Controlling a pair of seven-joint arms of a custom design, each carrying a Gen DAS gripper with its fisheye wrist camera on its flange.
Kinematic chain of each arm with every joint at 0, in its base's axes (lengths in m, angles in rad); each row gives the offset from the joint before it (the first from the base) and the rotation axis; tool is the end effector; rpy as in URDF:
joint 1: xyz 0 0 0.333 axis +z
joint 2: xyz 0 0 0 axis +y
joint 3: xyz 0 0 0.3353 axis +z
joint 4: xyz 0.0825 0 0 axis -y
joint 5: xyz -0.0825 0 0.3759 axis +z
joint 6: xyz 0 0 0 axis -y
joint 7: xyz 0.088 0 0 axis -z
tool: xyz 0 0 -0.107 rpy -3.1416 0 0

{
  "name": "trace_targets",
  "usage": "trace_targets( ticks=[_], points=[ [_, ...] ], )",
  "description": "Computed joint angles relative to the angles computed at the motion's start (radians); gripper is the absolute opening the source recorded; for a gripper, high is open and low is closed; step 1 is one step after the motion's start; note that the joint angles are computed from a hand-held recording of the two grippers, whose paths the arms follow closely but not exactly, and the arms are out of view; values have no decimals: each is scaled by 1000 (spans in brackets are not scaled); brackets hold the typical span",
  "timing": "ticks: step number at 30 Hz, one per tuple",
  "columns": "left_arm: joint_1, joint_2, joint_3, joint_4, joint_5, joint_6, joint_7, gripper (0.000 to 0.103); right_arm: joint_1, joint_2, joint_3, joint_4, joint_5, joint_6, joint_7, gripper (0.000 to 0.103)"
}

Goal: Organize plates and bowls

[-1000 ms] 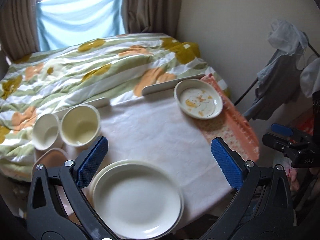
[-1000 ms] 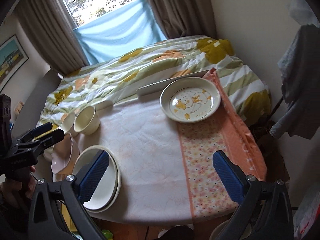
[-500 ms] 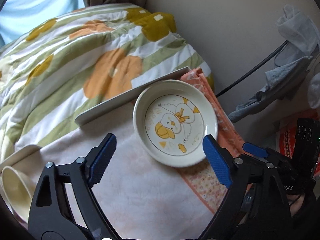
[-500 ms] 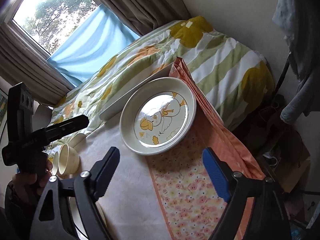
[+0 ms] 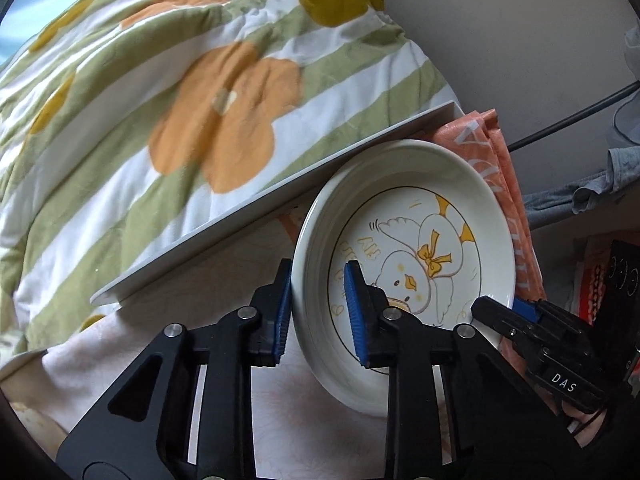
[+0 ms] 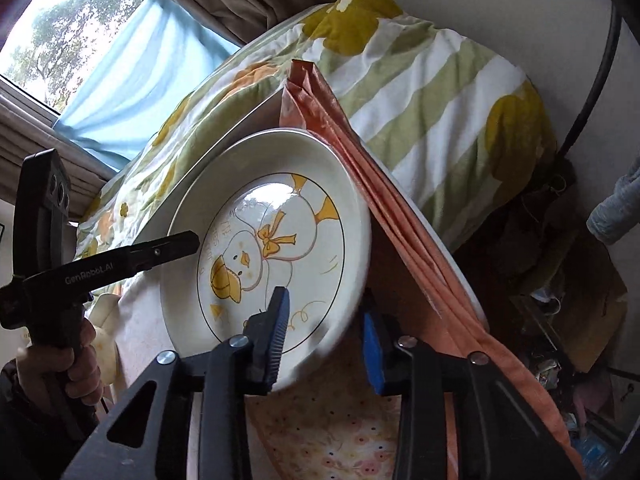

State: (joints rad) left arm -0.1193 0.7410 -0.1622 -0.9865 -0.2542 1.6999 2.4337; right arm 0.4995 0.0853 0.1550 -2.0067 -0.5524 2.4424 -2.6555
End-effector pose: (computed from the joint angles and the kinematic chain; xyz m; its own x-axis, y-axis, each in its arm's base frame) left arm 0.7319 -0.1904 0.4480 -0.8632 -0.4381 0.2510 -0.4950 0.8323 -0.2494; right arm 0.4756 0.3612 0.4749 -0.7452 -0.5104 -0.4291 -0.4301 0.8597 -0.2755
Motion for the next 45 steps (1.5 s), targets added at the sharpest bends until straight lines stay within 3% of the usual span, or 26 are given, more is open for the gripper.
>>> trace_targets(
  ticks=[3, 7, 13, 18, 23, 34, 39, 45],
  points=[
    [-7, -8, 5, -20, 16, 31, 14, 13, 2, 8, 3, 18, 23, -47, -19, 15],
    [-15, -66, 12, -125, 35, 124, 48, 13, -4, 10, 2, 19, 43, -52, -51, 15],
    [-11, -106, 11, -178, 34, 164, 64, 13, -11, -12, -2, -12, 42, -10, -49, 15],
    [13, -154, 4, -208, -10, 176, 73, 13, -8, -18, 5, 13, 43, -46, -81, 15],
    [41, -270, 3, -322, -57, 262, 91, 13, 3, -34, 13, 62, 8, -105, -114, 15],
    [170, -400, 22, -342, -226, 162, 118, 13, 61, -10, 48, 288, -32, -310, -252, 15],
    [246, -478, 61, -413, -281, 143, 154, 13, 125, 70, 60, 440, -51, -387, -288, 15],
    [342, -547, 122, -494, -323, 119, 200, 13, 217, 190, 49, 610, -61, -416, -313, 15]
  ],
)
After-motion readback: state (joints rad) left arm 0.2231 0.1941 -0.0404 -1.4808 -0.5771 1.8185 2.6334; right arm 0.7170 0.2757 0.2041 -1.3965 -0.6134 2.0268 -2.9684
